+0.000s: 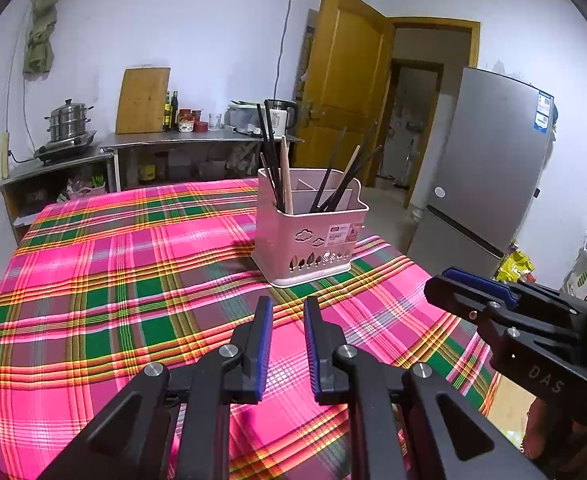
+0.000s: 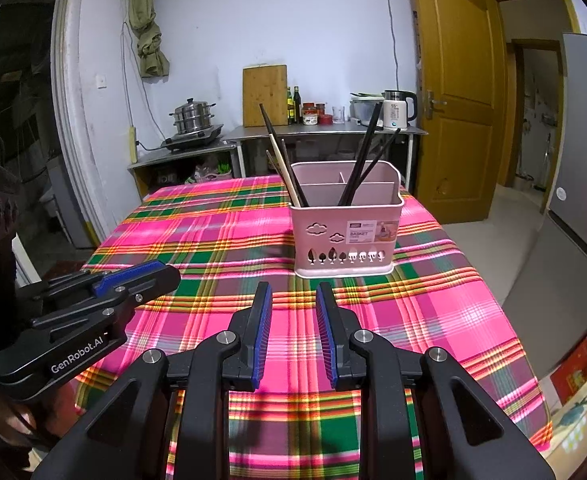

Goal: Organize utensils

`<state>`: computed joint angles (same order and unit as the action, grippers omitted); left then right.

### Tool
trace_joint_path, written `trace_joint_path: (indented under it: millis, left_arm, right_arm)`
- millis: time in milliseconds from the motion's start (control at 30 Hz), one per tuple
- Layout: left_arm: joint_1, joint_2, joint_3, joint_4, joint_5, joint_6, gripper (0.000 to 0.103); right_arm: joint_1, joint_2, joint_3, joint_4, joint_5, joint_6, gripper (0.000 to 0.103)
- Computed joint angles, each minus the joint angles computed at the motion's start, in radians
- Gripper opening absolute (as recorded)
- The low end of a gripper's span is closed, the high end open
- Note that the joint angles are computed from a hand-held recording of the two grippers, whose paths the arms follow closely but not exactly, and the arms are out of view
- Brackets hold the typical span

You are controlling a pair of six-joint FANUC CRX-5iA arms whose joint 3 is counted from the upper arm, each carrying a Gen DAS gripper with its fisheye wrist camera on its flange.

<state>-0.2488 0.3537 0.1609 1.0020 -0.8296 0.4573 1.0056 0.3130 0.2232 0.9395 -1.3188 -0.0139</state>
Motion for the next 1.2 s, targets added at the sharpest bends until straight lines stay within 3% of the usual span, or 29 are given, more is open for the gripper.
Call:
trace_joint_path:
  millis: [1200]
  left_arm:
    - [-0.001,-0.003,-0.001,-0.004,0.004,-0.001,0.015]
  right_arm:
    - [0.001,0.001,0.004,-0.012,-0.008,0.0,0.023]
